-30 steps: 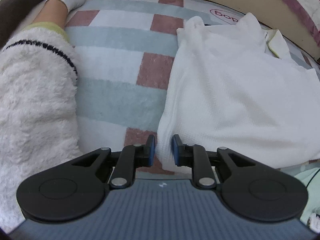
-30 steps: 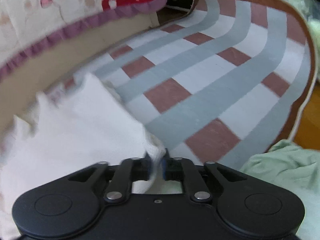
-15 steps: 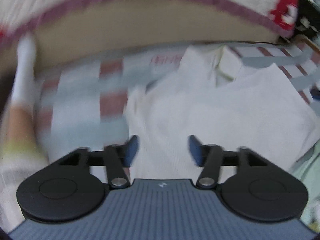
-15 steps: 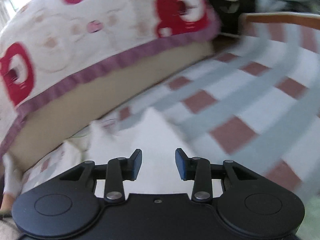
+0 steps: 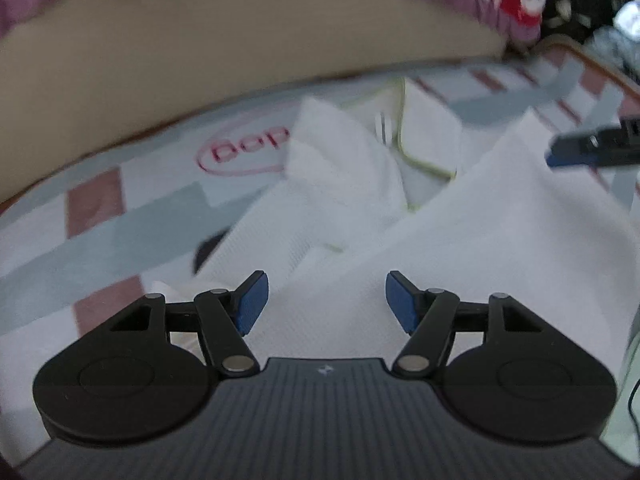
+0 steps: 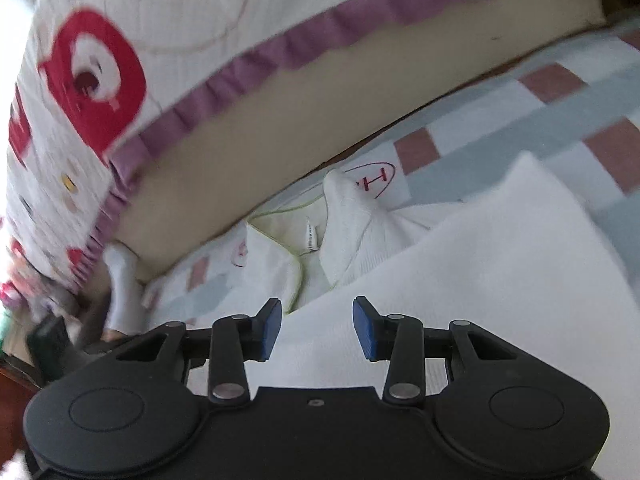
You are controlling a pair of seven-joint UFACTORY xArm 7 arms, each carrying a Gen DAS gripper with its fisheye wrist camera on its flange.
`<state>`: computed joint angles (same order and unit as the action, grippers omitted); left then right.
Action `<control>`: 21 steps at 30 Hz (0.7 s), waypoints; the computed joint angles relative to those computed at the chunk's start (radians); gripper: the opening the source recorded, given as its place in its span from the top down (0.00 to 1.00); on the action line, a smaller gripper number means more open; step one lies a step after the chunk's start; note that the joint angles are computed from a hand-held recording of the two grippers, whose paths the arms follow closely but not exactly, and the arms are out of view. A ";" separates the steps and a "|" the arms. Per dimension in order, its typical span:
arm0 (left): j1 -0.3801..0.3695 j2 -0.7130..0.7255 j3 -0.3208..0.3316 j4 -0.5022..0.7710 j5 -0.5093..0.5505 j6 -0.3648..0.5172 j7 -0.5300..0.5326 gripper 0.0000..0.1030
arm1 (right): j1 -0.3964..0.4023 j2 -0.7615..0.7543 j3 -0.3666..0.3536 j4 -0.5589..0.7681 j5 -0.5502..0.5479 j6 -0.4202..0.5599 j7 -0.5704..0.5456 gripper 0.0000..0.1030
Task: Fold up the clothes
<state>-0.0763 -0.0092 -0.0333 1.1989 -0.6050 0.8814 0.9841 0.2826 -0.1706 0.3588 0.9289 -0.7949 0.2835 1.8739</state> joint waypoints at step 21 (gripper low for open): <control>0.006 -0.220 0.112 -0.151 -0.112 0.327 -0.009 1.00 | -0.031 -0.047 0.080 -0.011 -0.318 0.047 0.150 0.54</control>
